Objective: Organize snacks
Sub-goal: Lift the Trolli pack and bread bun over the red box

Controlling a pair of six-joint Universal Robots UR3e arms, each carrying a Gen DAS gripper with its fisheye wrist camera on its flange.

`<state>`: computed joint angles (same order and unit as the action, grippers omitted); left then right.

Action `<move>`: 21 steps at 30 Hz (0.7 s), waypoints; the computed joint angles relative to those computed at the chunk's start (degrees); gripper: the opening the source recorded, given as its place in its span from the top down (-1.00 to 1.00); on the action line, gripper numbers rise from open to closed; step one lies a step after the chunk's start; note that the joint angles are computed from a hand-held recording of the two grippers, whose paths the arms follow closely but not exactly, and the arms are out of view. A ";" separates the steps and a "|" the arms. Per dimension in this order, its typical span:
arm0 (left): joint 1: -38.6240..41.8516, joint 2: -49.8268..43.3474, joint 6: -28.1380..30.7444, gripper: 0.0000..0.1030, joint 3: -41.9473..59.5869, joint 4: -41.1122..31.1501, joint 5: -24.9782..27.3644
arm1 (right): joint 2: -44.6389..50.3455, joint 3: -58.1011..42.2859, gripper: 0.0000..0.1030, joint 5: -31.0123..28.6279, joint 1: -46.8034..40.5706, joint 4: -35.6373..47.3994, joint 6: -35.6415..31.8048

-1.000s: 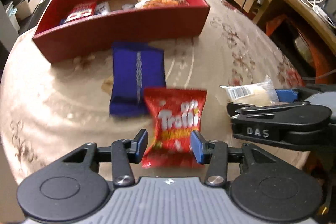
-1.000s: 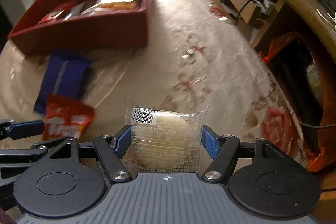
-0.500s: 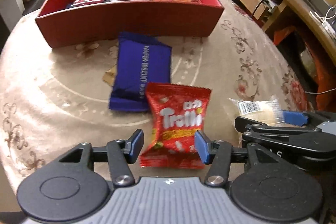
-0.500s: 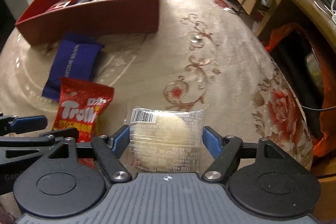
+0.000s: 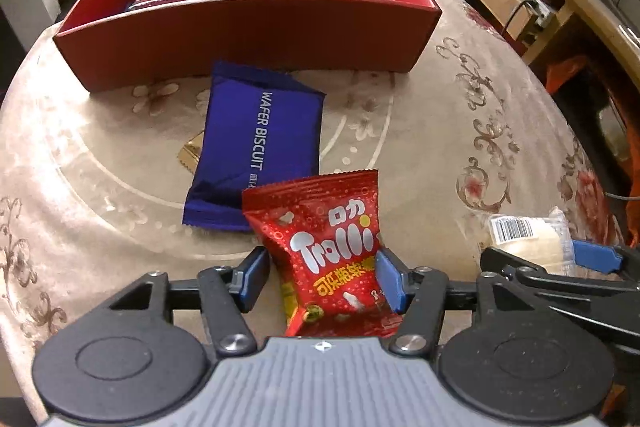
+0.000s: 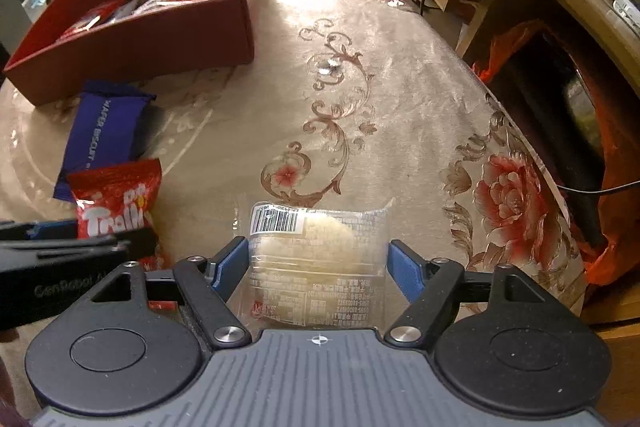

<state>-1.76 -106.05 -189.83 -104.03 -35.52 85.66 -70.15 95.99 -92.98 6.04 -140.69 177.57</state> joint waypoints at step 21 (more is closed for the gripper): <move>-5.70 -3.52 -7.68 -0.09 4.44 -2.01 8.84 | -2.89 2.99 -0.64 2.90 -3.60 0.72 -2.83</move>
